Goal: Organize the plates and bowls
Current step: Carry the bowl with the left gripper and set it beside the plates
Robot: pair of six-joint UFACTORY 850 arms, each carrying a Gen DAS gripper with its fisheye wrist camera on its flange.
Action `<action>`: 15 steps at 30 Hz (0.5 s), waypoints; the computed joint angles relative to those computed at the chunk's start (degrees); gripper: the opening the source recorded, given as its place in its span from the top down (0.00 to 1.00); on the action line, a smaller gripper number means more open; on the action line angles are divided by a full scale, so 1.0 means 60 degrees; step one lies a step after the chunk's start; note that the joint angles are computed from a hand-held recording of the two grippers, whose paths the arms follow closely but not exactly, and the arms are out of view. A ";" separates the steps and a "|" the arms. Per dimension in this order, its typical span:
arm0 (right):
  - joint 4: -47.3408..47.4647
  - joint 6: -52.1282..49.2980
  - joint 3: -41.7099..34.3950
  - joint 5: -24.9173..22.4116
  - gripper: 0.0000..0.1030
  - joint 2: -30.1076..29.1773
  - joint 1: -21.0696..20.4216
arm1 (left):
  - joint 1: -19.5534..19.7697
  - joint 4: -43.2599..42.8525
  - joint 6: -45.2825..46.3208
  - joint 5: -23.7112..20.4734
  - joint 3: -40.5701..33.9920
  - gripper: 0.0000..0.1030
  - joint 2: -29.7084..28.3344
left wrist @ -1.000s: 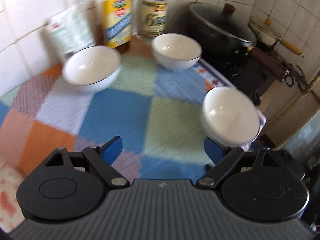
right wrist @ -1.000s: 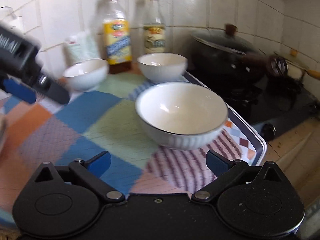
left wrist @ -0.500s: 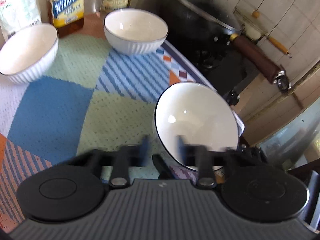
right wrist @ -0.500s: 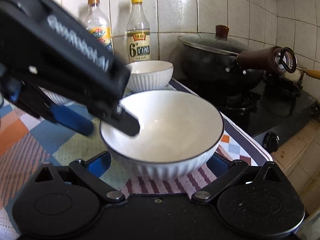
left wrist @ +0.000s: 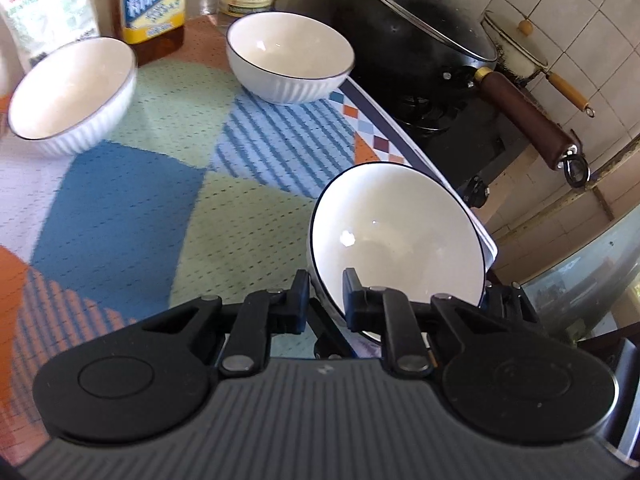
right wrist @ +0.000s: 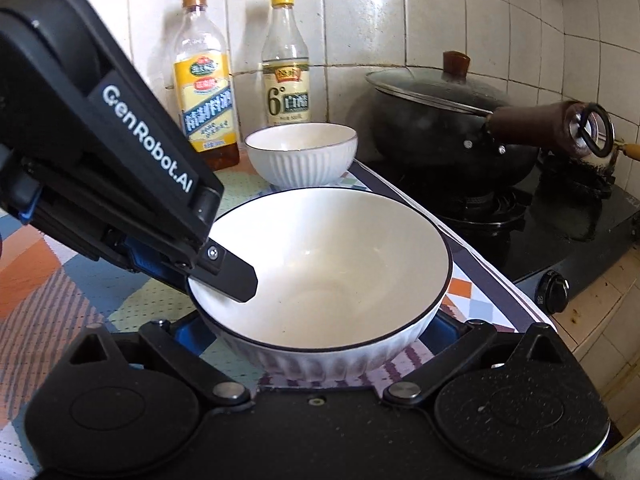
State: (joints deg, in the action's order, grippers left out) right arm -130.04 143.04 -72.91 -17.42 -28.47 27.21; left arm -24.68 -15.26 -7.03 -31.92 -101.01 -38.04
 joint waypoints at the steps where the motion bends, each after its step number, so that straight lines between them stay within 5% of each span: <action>1: -0.0216 0.0231 0.0014 0.0007 0.01 0.0020 0.0028 | -0.0017 0.0284 -0.0229 -0.0008 0.0058 0.85 0.0092; 15: -0.3133 0.2903 0.0173 0.0164 0.01 0.0637 0.0891 | 0.0256 0.3403 -0.2823 0.0892 0.3128 0.84 0.2959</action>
State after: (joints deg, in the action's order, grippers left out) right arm -148.84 160.46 -71.87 -16.43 -24.65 32.55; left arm -23.14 5.16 -23.96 -26.57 -82.24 -20.28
